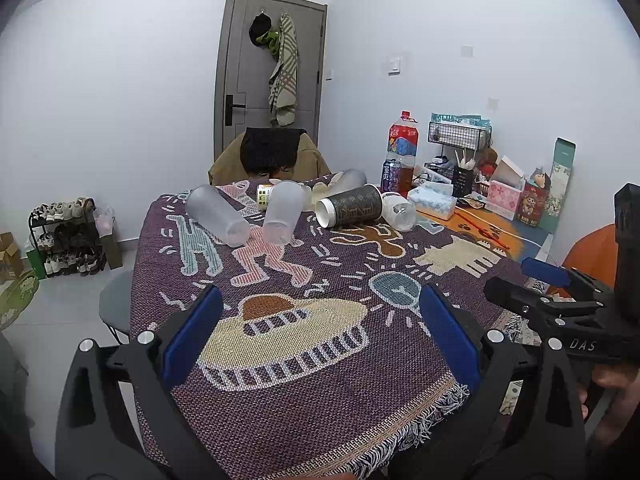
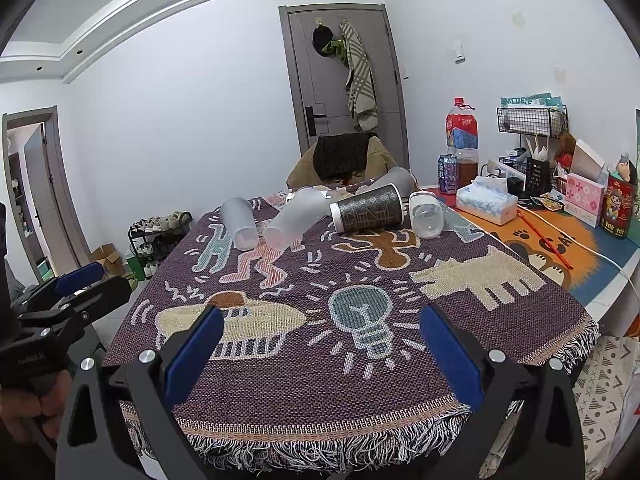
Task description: Flip cup upright
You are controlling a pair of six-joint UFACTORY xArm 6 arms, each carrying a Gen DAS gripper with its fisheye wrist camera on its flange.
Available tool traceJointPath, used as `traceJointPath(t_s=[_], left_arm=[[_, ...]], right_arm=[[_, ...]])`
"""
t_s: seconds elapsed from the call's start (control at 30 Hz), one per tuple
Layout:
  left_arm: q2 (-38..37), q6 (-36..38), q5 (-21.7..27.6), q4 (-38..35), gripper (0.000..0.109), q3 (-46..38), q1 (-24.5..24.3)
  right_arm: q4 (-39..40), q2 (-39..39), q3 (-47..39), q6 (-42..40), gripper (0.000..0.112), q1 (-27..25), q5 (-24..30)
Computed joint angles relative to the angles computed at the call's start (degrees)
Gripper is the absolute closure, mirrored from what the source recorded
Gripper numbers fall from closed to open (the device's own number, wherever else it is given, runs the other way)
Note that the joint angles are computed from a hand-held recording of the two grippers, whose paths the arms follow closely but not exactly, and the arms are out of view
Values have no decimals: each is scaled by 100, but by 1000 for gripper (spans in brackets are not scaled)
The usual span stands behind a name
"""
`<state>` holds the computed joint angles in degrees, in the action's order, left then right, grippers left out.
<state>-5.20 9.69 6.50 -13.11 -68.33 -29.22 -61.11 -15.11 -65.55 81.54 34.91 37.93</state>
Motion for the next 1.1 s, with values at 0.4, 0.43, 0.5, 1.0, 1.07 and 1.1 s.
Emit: traceJointPath(t_s=[0.4,0.43,0.5,1.0,1.07,1.1], left_arm=[[5,14,22,-13,11,-25,-3],[1,6,24,-7,11,-22,-3],[-9,-4,28,-9,11,-16,-5],[58,257,26,-275,11,-60,5],[58,278,30,-301,11,-61,3],[56,247,25,-266,11,-58,5]], right_arm=[[-133,56,-82,21,16,107,130],[-168,53,-86,40,16,127,155],[-232,57,-93,64,16,153,199],[-273,3,-15,194,16,119,27],[-275,-3,-8,209,16,126,44],[-275,-3,-8,213,16,129,48]])
